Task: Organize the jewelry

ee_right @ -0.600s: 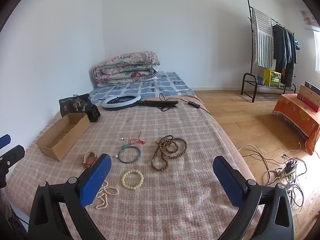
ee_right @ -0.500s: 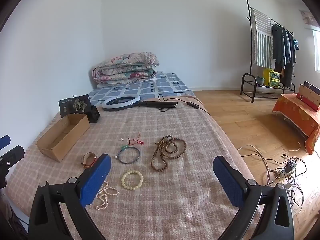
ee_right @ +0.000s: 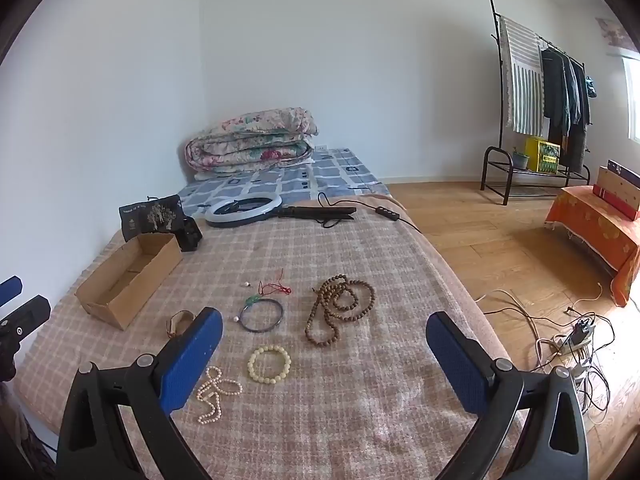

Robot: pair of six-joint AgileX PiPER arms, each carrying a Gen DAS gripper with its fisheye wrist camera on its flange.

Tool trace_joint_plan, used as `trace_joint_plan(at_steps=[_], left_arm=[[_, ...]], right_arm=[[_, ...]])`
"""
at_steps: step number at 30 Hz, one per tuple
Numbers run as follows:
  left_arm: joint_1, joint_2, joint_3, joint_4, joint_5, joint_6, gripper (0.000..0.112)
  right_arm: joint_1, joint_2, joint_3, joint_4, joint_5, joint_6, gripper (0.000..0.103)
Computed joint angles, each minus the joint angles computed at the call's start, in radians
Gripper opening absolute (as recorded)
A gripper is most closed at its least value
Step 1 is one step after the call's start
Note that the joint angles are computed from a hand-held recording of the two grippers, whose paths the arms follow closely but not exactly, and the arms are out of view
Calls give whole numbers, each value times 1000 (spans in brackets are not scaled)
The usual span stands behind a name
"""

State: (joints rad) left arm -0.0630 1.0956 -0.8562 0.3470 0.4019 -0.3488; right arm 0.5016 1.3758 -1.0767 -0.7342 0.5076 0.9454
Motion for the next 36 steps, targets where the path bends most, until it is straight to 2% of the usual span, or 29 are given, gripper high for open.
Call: trace_joint_plan(at_steps=[7, 12, 36], left_arm=[[9, 1, -3, -15, -3, 16, 103], [37, -6, -47, -79, 34, 78, 103], [41, -12, -26, -36, 3, 23, 103]], right_arm=[[10, 5, -12, -6, 14, 10, 103], [11, 4, -11, -5, 16, 10, 103], [28, 17, -29, -15, 23, 21, 103]])
